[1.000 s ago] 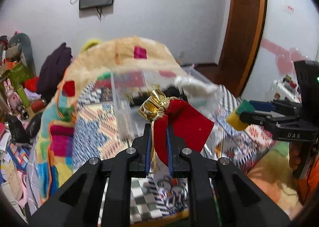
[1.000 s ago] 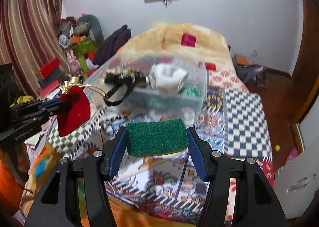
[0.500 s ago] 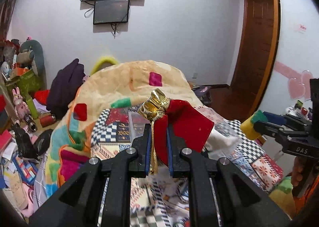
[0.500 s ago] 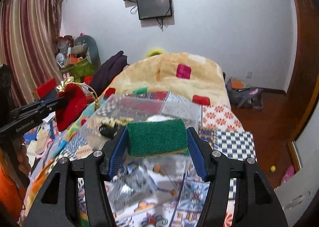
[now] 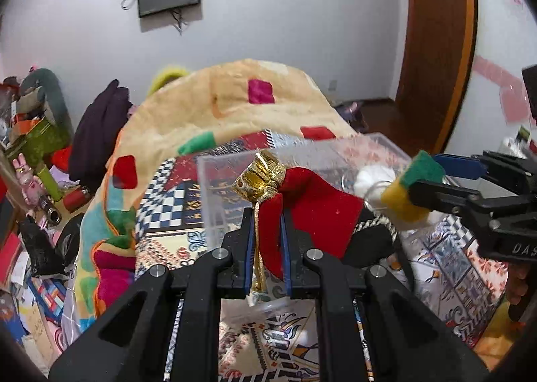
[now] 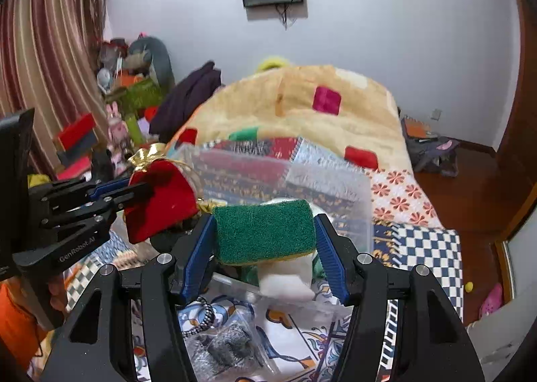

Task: Organize soft objects
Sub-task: 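Lower the pouch and sponge into the clear box and open both tools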

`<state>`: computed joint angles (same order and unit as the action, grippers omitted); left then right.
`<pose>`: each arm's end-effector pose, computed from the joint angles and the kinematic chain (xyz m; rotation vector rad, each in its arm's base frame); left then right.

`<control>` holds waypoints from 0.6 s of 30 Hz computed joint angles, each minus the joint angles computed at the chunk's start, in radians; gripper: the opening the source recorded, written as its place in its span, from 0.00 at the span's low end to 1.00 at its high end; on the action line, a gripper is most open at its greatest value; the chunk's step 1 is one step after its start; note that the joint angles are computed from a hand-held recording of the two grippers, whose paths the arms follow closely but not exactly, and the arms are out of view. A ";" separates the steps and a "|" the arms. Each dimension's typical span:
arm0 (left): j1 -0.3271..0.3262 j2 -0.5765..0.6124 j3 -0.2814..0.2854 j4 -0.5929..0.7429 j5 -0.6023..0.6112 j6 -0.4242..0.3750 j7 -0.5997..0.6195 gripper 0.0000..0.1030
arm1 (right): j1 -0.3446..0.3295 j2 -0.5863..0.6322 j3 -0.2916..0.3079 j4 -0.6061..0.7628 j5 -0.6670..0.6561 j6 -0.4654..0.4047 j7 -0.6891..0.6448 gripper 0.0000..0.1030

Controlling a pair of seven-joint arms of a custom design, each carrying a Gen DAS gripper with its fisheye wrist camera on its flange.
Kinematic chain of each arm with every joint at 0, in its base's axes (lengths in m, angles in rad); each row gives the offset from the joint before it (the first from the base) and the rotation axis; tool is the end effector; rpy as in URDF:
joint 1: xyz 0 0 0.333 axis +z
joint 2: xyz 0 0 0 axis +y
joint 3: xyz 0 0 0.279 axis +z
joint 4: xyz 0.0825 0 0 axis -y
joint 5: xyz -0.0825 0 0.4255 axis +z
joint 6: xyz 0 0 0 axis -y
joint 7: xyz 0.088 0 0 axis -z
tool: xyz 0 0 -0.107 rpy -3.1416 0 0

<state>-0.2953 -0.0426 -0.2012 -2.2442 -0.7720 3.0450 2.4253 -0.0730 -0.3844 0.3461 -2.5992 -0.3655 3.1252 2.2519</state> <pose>0.5428 -0.2333 0.4078 -1.1589 2.2413 -1.0209 0.4729 0.1638 0.4174 -1.6452 1.6582 -0.6739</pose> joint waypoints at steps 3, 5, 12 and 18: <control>0.006 0.032 -0.011 0.016 0.055 0.002 -0.037 0.13 | -0.005 0.033 0.003 0.022 -0.013 -0.021 -0.001 0.55; 0.015 0.056 -0.021 0.034 0.089 -0.003 -0.067 0.13 | -0.027 0.047 0.019 0.036 -0.043 -0.036 0.022 0.55; 0.053 0.106 -0.058 0.071 0.201 -0.035 -0.165 0.13 | 0.021 0.092 -0.049 0.060 -0.105 -0.075 0.057 0.55; 0.072 0.091 -0.074 0.063 0.167 -0.069 -0.149 0.20 | 0.077 0.088 -0.108 0.057 -0.109 -0.094 0.050 0.59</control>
